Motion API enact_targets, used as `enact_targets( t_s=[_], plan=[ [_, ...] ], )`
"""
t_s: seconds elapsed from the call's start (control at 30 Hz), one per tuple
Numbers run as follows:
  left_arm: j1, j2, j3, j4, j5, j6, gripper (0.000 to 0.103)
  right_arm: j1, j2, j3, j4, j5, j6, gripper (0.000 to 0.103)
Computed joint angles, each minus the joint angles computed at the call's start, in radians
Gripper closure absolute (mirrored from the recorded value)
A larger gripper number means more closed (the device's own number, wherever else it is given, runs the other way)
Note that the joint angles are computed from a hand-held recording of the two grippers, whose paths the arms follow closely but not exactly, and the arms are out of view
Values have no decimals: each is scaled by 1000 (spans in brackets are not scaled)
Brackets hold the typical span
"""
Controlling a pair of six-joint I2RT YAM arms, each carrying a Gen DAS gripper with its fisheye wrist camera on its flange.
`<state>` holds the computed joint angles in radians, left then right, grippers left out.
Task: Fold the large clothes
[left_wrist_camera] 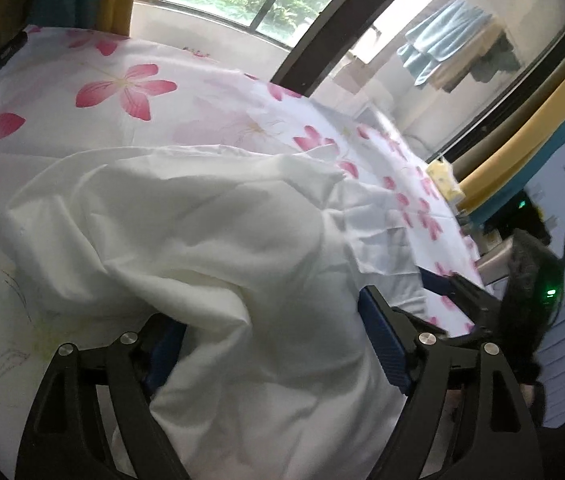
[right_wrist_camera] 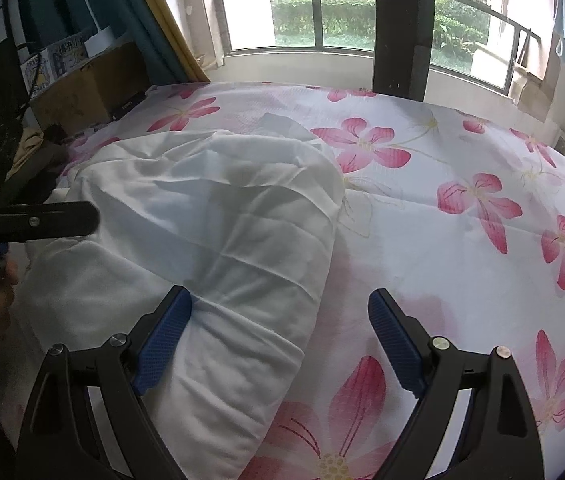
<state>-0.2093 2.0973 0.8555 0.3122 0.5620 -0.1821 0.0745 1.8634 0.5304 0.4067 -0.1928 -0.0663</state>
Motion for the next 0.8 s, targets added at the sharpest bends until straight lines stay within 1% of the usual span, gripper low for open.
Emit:
enact_targets(
  t_s=[0.07, 0.23, 0.3, 0.4, 0.53, 0.6, 0.67, 0.7, 0.73, 0.77, 0.8],
  plan=[
    [2, 4, 3, 0, -6, 22, 21, -20, 2, 2, -11, -37, -1, 13],
    [-6, -11, 1, -29, -63, 74, 36, -86, -40, -10, -28, -114, 15, 13],
    [-1, -9, 3, -32, -59, 87, 43, -110, -51, -8, -35, -144, 24, 13],
    [11, 4, 2, -17, -34, 111, 50, -121, -32, 4, -32, -165, 29, 13],
    [20, 21, -1, 12, -13, 132, 53, -122, 30, 26, -10, -205, 48, 14],
    [5, 16, -1, 12, -37, 131, 54, -119, 54, 36, 0, -226, 53, 14],
    [-12, 9, -5, 13, -68, 140, 56, -97, 61, 32, 17, -221, 48, 19],
    [-16, 6, -5, 10, -71, 139, 58, -90, 62, 33, 17, -223, 45, 25],
    [-17, 5, -4, 7, -68, 137, 59, -82, 63, 32, 20, -233, 45, 33],
    [-16, 5, -4, 6, -62, 135, 61, -76, 66, 31, 26, -241, 43, 39],
    [-14, 3, -6, 8, -55, 133, 64, -66, 70, 29, 34, -244, 37, 40]
  ],
)
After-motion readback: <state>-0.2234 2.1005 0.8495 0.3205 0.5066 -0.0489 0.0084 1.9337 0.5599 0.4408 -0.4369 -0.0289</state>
